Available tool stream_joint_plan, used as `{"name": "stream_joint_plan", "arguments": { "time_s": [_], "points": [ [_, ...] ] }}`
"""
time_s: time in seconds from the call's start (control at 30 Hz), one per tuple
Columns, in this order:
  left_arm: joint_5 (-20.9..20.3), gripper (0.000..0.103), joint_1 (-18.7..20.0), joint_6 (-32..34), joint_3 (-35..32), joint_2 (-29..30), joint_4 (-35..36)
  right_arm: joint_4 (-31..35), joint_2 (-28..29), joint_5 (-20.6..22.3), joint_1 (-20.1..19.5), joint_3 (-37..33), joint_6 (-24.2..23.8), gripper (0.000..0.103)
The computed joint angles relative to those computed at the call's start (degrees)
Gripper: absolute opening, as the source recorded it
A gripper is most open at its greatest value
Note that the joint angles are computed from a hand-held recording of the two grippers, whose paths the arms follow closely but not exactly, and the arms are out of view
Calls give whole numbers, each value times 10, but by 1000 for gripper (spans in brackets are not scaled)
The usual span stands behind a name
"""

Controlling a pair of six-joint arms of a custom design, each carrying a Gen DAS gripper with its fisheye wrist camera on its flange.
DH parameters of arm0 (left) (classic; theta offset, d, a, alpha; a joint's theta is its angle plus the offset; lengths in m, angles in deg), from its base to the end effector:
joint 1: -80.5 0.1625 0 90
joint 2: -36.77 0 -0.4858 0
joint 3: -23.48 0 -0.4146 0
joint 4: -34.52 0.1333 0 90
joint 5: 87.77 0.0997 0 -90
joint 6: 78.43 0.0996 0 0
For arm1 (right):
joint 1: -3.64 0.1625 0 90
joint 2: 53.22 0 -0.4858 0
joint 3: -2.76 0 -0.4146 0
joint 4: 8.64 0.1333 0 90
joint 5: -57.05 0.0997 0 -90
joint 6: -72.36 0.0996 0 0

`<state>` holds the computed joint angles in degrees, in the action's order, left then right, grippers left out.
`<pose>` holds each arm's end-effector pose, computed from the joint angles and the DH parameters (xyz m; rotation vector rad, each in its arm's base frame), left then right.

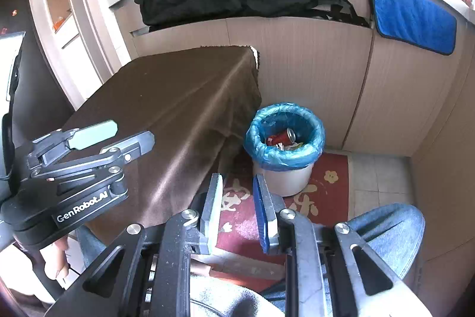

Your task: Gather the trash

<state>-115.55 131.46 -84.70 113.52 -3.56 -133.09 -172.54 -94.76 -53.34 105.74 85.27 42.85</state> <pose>-0.2993 -0.7207 0.1663 0.2929 2.1221 -0.9781 0.2664 -0.7724 0.1887 0.8017 -2.5027 0.6953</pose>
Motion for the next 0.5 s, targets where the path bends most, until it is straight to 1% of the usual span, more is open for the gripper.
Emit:
{"name": "stream_joint_plan", "arguments": {
  "time_s": [0.07, 0.13, 0.2, 0.3, 0.4, 0.5],
  "points": [
    [20, 56, -3, 20, -2, 8, -15, 0, -1, 0, -1, 1, 3, 21],
    [18, 56, -3, 29, 0, 9, -28, 3, 0, 1, -2, -1, 2, 21],
    [11, 56, -1, 22, 2, 6, -26, 5, 1, 1, -2, -2, 0, 21],
    [13, 56, -1, 17, 4, 5, -21, 7, 1, 0, -1, -2, -3, 21],
    [9, 56, 1, -2, 9, -2, -10, 9, 2, -1, -1, -2, -4, 21],
    [14, 56, 2, -16, 13, -5, -7, 9, 2, -1, 0, -2, -4, 21]
  ]
}}
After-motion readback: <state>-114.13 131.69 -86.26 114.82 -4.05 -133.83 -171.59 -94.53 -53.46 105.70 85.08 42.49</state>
